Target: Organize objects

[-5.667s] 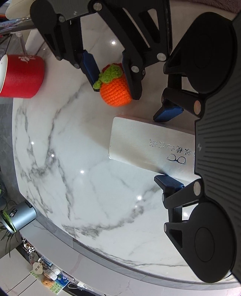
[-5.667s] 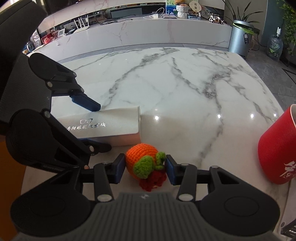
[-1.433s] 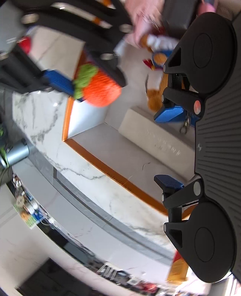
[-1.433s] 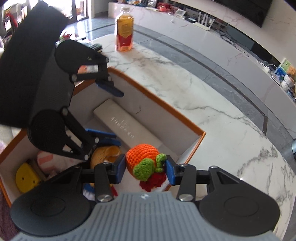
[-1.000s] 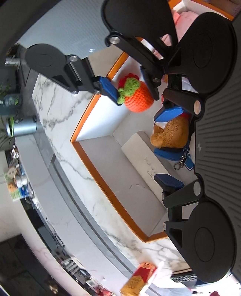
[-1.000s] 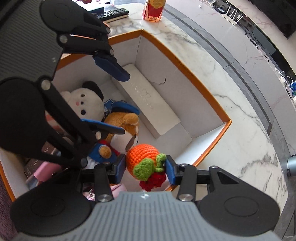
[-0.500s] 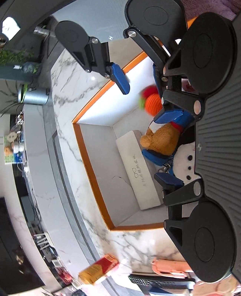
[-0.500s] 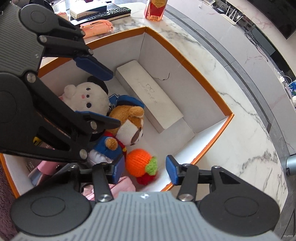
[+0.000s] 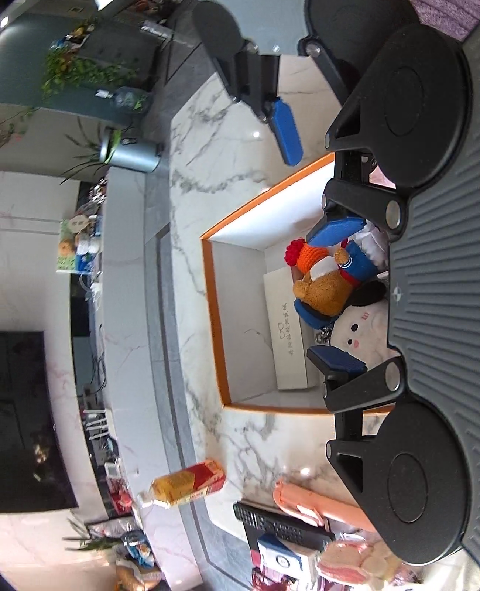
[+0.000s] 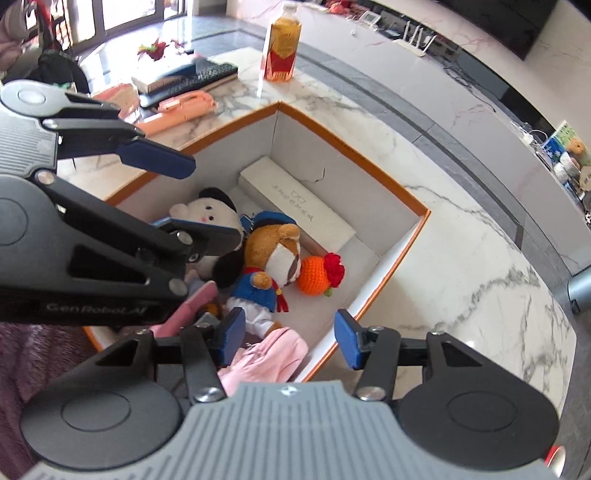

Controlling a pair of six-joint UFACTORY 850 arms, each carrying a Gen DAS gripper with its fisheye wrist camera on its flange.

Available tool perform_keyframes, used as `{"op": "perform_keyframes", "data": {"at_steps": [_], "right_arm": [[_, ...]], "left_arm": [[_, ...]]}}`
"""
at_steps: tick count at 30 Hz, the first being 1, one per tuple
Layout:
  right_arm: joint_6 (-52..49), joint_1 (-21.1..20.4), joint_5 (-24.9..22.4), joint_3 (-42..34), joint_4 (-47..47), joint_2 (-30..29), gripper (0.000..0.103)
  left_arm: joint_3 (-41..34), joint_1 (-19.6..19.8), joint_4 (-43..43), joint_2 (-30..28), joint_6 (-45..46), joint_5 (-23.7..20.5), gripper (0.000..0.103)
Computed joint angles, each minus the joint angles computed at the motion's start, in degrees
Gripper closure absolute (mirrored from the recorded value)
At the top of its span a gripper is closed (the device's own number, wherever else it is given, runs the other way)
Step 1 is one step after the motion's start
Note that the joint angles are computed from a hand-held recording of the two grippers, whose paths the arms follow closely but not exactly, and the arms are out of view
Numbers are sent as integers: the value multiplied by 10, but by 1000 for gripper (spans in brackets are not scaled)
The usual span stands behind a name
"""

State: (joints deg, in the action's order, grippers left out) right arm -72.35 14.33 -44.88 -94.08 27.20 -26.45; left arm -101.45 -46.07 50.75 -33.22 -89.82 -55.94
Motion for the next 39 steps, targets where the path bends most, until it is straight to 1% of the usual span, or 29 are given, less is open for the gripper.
{"op": "perform_keyframes", "data": {"at_steps": [4,5,6,7,8,9,12,16,18,20,22,23,25,27,29,33,36,39], "right_arm": [[-22,-16,17,57,70,51,45],[-28,-21,21,72,94,64,39],[-34,-26,27,87,116,77,36],[-38,-30,33,101,134,88,36],[-41,-34,39,115,155,100,36],[-44,-38,46,129,175,110,36],[-48,-48,59,166,222,137,35],[-71,-59,78,214,285,172,34],[-89,-64,93,239,318,193,33],[-114,-68,109,263,357,211,32],[-153,-75,115,286,408,228,29],[-172,-78,118,296,434,235,24],[-201,-82,128,314,476,246,22],[-209,-85,134,323,497,249,21],[-196,-87,132,325,494,245,16],[-176,-83,144,330,471,238,15],[-177,-83,150,335,469,235,14],[-173,-83,158,334,463,228,13]], "left_arm": [[-1,-22,29,7,-61,-40,31],[0,-28,37,9,-76,-50,31],[1,-34,46,11,-90,-60,30],[3,-41,58,12,-109,-73,27],[4,-47,72,12,-128,-86,19],[4,-54,83,12,-143,-100,15],[2,-69,92,9,-167,-132,13],[-5,-86,94,2,-184,-178,11],[-11,-95,96,-4,-202,-208,11],[-8,-102,102,-4,-227,-227,11],[-2,-109,103,-3,-240,-244,11],[0,-111,104,-4,-238,-251,11],[-1,-115,105,-9,-230,-268,11],[-3,-116,97,-12,-219,-272,11],[0,-116,88,-12,-218,-262,11],[-1,-117,83,-21,-217,-250,11],[-11,-116,78,-34,-209,-255,11],[-9,-112,68,-37,-215,-238,11]]}}
